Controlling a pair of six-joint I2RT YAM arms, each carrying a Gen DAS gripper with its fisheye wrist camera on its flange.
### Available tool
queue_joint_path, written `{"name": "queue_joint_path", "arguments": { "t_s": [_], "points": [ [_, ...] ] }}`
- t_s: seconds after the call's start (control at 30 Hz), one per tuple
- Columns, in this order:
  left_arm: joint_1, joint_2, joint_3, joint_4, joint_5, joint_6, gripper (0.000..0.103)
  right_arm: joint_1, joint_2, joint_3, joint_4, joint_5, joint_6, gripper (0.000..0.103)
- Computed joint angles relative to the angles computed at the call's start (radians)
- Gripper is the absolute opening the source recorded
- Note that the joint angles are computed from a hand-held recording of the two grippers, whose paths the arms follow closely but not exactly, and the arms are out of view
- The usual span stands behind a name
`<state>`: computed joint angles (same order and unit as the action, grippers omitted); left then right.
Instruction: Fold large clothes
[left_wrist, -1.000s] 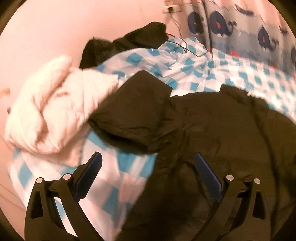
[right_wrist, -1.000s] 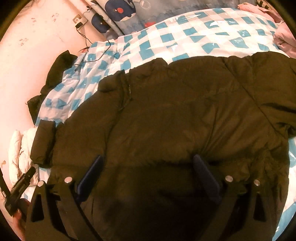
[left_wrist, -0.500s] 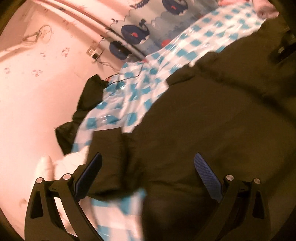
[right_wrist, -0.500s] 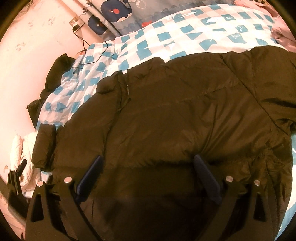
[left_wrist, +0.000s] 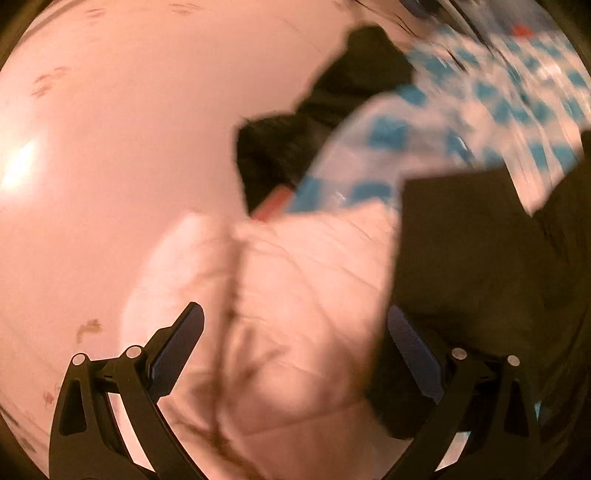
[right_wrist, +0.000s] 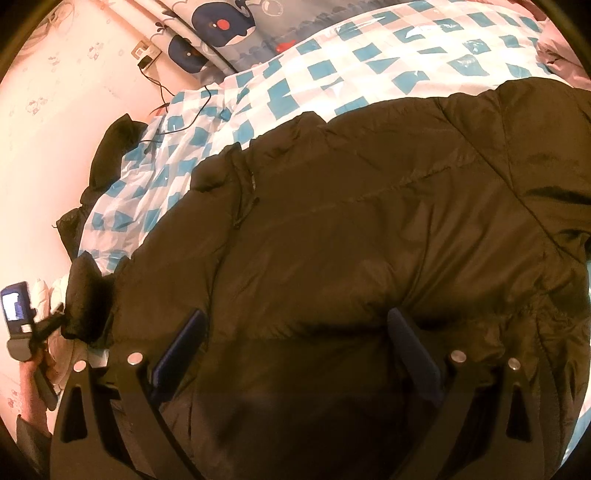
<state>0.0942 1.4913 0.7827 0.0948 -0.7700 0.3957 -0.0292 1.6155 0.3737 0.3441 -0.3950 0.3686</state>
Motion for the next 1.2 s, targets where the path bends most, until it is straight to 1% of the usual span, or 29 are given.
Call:
{"name": "queue_joint_path", "arguments": {
  "t_s": [0.03, 0.1, 0.13, 0.17, 0.2, 0.23, 0.27, 0.3, 0.33, 0.4, 0.47, 0.5, 0.53, 0.57, 0.6, 0.63, 0.67, 0.7, 0.73, 0.77, 0.8, 0.87, 0.93, 1.03, 1.07, 1.1, 1.13, 1.2],
  "points": [
    [-0.009, -0.028, 0.0, -0.024, 0.01, -0.01, 0.096, 0.001, 0.002, 0.001, 0.001, 0.002, 0.001, 0.095],
    [-0.025, -0.091, -0.004, -0.124, 0.144, -0.04, 0.096, -0.002, 0.003, -0.002, 0.004, 0.0, -0.002, 0.096],
    [-0.056, -0.14, -0.031, -0.15, 0.235, -0.022, 0.096, -0.001, 0.005, -0.001, 0.004, 0.001, -0.001, 0.096],
    [-0.087, -0.168, -0.061, -0.147, 0.282, 0.001, 0.096, -0.001, 0.006, 0.0, 0.004, 0.001, 0.0, 0.096],
    [-0.12, -0.188, -0.086, -0.154, 0.32, 0.022, 0.096, -0.002, 0.008, 0.003, 0.003, -0.001, 0.001, 0.096],
    [-0.175, -0.188, -0.097, -0.196, 0.353, 0.04, 0.096, -0.003, 0.009, 0.003, 0.003, -0.003, 0.0, 0.096],
    [-0.218, -0.152, -0.104, -0.189, 0.344, 0.044, 0.096, -0.005, 0.011, 0.004, 0.002, -0.004, -0.001, 0.096],
    [-0.26, -0.113, -0.11, -0.18, 0.313, 0.053, 0.096, -0.009, 0.013, 0.003, 0.003, -0.008, -0.005, 0.096],
    [-0.303, -0.029, -0.101, -0.169, 0.248, 0.059, 0.096, -0.01, 0.015, 0.005, 0.0, -0.009, -0.006, 0.096],
    [-0.31, 0.105, -0.074, -0.133, 0.196, 0.066, 0.096, -0.013, 0.016, 0.005, 0.002, -0.013, -0.006, 0.096],
    [-0.299, 0.243, -0.058, -0.012, 0.05, 0.117, 0.096, -0.02, 0.023, 0.009, 0.002, -0.024, -0.007, 0.096],
    [-0.273, 0.291, -0.049, 0.07, -0.02, 0.179, 0.097, -0.022, 0.026, 0.011, 0.001, -0.028, -0.007, 0.096],
    [-0.239, 0.289, -0.015, 0.056, -0.027, 0.184, 0.097, -0.027, 0.03, 0.013, 0.002, -0.036, -0.006, 0.096],
    [-0.216, 0.272, 0.024, 0.006, -0.012, 0.159, 0.097, -0.035, 0.034, 0.012, 0.005, -0.051, -0.007, 0.096],
    [-0.191, 0.219, 0.058, -0.049, 0.004, 0.136, 0.097, -0.042, 0.039, 0.013, 0.006, -0.066, -0.007, 0.096],
    [-0.181, 0.182, 0.069, -0.033, -0.004, 0.146, 0.096, -0.043, 0.047, 0.017, 0.007, -0.078, -0.004, 0.096],
    [-0.181, 0.162, 0.061, 0.149, -0.139, 0.275, 0.096, -0.036, 0.046, 0.018, 0.007, -0.072, 0.0, 0.096],
    [-0.169, 0.151, 0.049, 0.315, -0.187, 0.401, 0.096, -0.031, 0.044, 0.018, 0.006, -0.063, -0.003, 0.096],
    [-0.145, 0.13, 0.087, 0.313, -0.195, 0.423, 0.096, -0.027, 0.045, 0.019, 0.006, -0.058, -0.003, 0.096],
    [-0.093, 0.099, 0.175, 0.18, -0.163, 0.356, 0.096, -0.029, 0.046, 0.018, 0.007, -0.06, -0.004, 0.096],
    [-0.059, 0.096, 0.239, 0.101, -0.154, 0.321, 0.096, -0.031, 0.05, 0.02, 0.006, -0.061, -0.006, 0.096],
    [0.023, 0.118, 0.335, 0.051, -0.143, 0.324, 0.096, -0.036, 0.055, 0.019, 0.007, -0.063, -0.014, 0.096],
    [0.066, 0.115, 0.382, -0.017, -0.128, 0.288, 0.096, -0.031, 0.059, 0.02, 0.009, -0.053, -0.015, 0.096],
    [0.116, 0.143, 0.411, -0.063, -0.123, 0.262, 0.096, -0.025, 0.06, 0.019, 0.009, -0.042, -0.02, 0.096],
    [0.135, 0.166, 0.435, -0.113, -0.103, 0.234, 0.096, -0.023, 0.059, 0.019, 0.008, -0.039, -0.022, 0.096],
    [0.143, 0.158, 0.427, -0.143, -0.065, 0.206, 0.096, -0.021, 0.058, 0.017, 0.008, -0.037, -0.023, 0.096],
    [0.142, 0.121, 0.389, -0.147, -0.018, 0.187, 0.096, -0.022, 0.06, 0.017, 0.009, -0.037, -0.025, 0.096],
    [0.109, 0.046, 0.282, -0.107, 0.073, 0.172, 0.096, -0.024, 0.065, 0.02, 0.007, -0.039, -0.026, 0.096]
  ]
}}
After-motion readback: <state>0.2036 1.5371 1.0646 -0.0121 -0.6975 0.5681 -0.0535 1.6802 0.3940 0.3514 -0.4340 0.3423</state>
